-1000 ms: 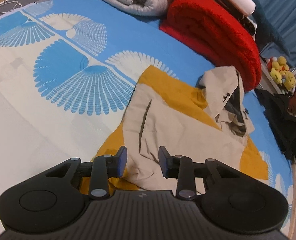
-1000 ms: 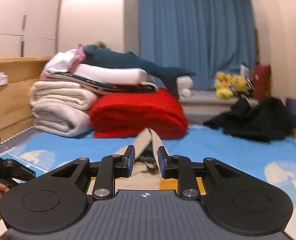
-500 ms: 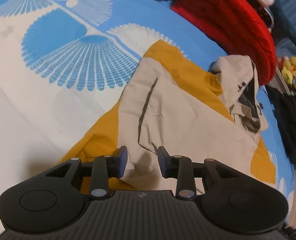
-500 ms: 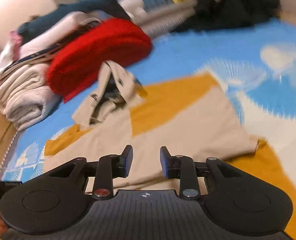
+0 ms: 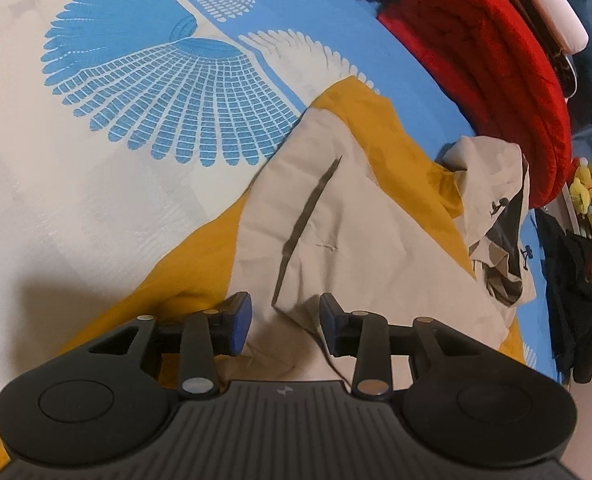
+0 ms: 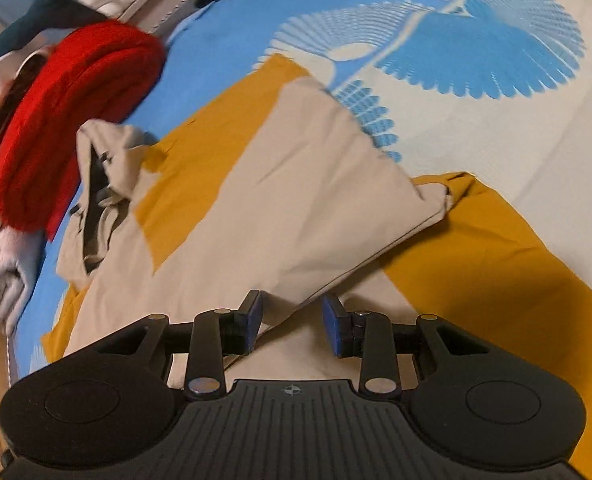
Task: Fold large clothes
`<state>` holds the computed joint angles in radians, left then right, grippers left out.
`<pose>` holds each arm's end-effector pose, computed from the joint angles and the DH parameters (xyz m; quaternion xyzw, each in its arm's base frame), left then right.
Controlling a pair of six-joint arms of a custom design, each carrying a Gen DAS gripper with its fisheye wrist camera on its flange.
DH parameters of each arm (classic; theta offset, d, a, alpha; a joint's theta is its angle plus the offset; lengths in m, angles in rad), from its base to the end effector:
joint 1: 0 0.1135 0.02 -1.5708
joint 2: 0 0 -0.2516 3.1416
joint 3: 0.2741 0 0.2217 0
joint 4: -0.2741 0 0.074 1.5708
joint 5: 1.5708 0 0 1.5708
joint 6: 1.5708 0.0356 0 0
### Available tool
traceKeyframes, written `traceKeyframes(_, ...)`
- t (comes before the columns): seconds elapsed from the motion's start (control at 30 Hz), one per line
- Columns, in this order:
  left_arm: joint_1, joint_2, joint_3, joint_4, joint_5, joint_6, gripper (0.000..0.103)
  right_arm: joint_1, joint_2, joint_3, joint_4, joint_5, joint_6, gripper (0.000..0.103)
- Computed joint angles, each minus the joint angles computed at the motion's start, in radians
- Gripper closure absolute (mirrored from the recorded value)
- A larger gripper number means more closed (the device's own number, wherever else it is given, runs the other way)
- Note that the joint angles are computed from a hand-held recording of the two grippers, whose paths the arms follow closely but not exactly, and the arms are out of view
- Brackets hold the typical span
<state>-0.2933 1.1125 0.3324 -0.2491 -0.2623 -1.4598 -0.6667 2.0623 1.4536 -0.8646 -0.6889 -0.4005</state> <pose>0.1544 -0.0370 0.1388 -0.5553 0.7781 -0.1232 0.2665 0.2954 -0.2036 0.1615 0.1085 0.9340 0.2671 0.2110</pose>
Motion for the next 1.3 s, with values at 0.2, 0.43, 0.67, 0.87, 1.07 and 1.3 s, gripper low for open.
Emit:
traceKeyframes(0.2, 0.0, 0.04, 0.013, 0.026, -0.013, 0.02, 0.062, 0.004, 0.019, 0.028, 0.009, 0.017, 0.055, 0.068)
traceKeyframes(0.43, -0.01, 0.031, 0.032, -0.007, -0.032, 0.038, 0.078, 0.005, 0.034, 0.042, 0.008, 0.024, 0.066, 0.068)
traceKeyframes(0.67, -0.063, 0.015, 0.08, -0.086, -0.097, 0.047, 0.101, 0.002, 0.018, 0.034, 0.003, 0.009, 0.029, 0.095)
traceKeyframes(0.87, -0.249, -0.021, 0.242, -0.356, -0.294, -0.07, 0.103, -0.008, -0.054, -0.027, 0.072, -0.016, 0.019, 0.1)
traceKeyframes(1.07, -0.248, 0.098, 0.305, -0.468, -0.258, -0.103, 0.1, -0.003, -0.05, -0.041, 0.084, 0.053, 0.045, 0.085)
traceKeyframes(1.3, -0.302, 0.07, 0.317, -0.45, -0.376, -0.017, 0.089, 0.006, -0.227, -0.252, 0.345, 0.141, 0.079, 0.063)
